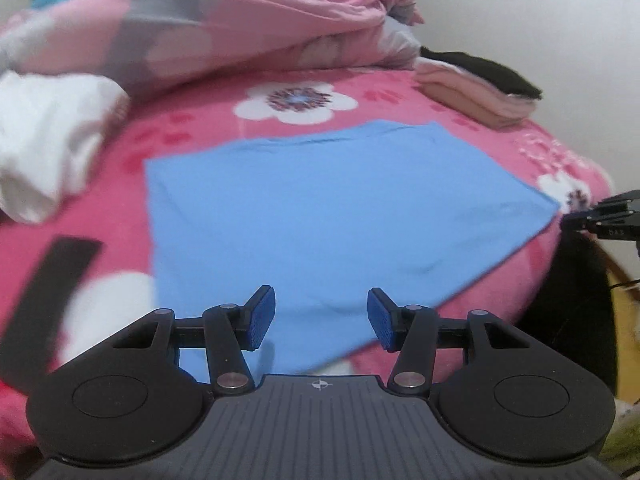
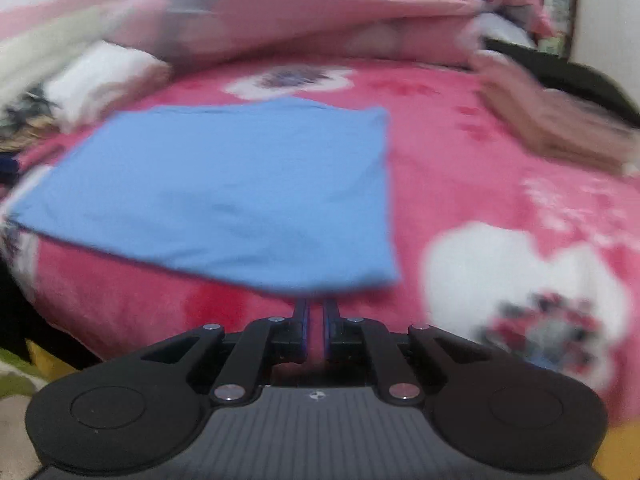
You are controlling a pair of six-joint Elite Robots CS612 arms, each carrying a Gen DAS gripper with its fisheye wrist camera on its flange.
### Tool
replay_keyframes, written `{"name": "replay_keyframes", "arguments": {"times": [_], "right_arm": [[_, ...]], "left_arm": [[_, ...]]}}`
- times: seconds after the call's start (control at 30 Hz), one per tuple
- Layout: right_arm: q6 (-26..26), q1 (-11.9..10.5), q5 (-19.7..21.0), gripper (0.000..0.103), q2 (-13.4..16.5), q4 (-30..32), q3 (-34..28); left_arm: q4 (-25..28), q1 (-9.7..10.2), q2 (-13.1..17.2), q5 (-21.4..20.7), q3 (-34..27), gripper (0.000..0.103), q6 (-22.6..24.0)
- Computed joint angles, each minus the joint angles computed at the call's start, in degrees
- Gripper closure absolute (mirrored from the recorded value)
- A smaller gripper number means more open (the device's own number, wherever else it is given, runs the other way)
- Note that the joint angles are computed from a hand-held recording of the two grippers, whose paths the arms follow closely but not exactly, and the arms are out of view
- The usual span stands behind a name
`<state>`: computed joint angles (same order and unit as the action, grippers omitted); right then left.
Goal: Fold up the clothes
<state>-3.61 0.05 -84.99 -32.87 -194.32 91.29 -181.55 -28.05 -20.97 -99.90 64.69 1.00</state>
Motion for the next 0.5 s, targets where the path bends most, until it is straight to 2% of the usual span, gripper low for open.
{"name": "replay_keyframes", "arguments": {"times": [0.07, 0.13, 0.2, 0.27, 0.33, 0.37, 0.5], "right_arm": [[-0.2, 0.5, -0.3, 0.096, -0.6, -1.6, 0.5], [-0.1, 1.1, 2.1, 0.096, 0.9, -4.0, -1.4], [0.0, 1.8, 4.7, 0.096, 2.7, -6.4, -3.8], [-0.1, 2.4, 4.7, 0.095, 4.1, -4.3, -5.6], [-0.2, 2.8, 3.6, 0.095, 4.9, -2.4, -6.2], [0.3, 2.8, 3.5, 0.095, 4.8, -3.5, -5.5], [2.2, 2.8, 2.0, 0.091, 1.4, 2.1, -2.0]], "left_arm": [[-0.1, -0.24, 1.1, -0.5, -1.5, 0.052, -0.6], [0.6, -0.64, 2.0, 0.0, -2.8, 0.052, -0.1], [1.8, -1.24, 2.3, 2.4, -2.8, 0.052, 1.3], [2.7, -1.44, 2.5, 4.1, -2.5, 0.052, 1.3], [-0.5, -1.18, 2.6, 3.7, -1.2, 0.051, 0.7], [-1.2, -1.03, 2.5, 3.3, -0.7, 0.051, 0.4], [-2.3, -0.16, 2.1, 0.6, 0.2, 0.051, -1.9]]}}
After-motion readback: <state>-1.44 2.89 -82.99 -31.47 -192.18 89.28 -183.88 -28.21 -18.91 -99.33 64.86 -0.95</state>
